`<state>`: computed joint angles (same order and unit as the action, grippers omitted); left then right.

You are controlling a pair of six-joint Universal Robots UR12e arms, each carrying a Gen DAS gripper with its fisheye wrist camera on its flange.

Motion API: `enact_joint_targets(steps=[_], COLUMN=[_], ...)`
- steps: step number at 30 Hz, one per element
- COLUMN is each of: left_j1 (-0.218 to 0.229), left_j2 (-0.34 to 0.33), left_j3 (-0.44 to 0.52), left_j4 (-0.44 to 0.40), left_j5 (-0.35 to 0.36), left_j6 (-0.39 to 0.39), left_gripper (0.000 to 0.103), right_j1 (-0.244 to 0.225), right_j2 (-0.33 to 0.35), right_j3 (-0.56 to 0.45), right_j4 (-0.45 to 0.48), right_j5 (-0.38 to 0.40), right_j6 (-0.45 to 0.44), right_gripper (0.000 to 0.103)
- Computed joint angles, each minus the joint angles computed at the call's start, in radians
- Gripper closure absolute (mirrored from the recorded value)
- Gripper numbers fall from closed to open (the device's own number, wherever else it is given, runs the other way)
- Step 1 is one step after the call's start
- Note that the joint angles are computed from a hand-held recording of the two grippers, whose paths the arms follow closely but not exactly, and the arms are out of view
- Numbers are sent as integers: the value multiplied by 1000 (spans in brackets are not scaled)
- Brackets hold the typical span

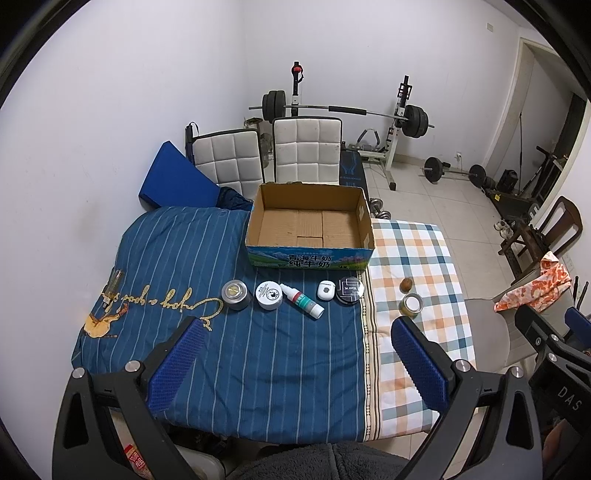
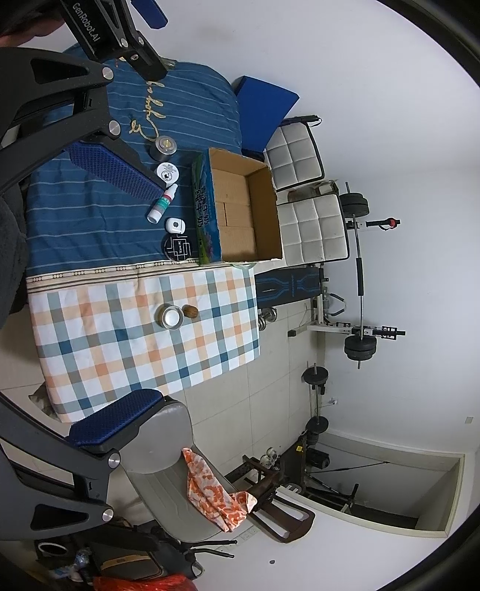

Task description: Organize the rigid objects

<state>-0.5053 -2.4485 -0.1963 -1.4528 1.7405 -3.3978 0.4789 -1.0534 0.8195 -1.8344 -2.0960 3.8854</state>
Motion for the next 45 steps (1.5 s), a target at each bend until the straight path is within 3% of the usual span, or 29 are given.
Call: enact_joint_targets(steps=[21,26,32,39,45], left_j1=[4,3,2,2,1], left_j2=[-9,-55,-28,-41,-26], left_j3=[16,125,67,95,63], left_j4=[1,-58,-23,-38,-20], left_j5=[1,2,2,1,4], left_j6=[2,0,-2,-3,-3], left_gripper=[0,0,0,0,0], right_j1=[0,1,-2,-2,-2], right_j2=[2,3,10,11,11], right_j3=[-5,-7,-33,-36,-34], right_j4=[0,1,16,15,13], right_j5=[-1,0,-1,-2,-4], right_j6=[-1,-2,-7,-8,-7], right_gripper=[0,0,0,0,0])
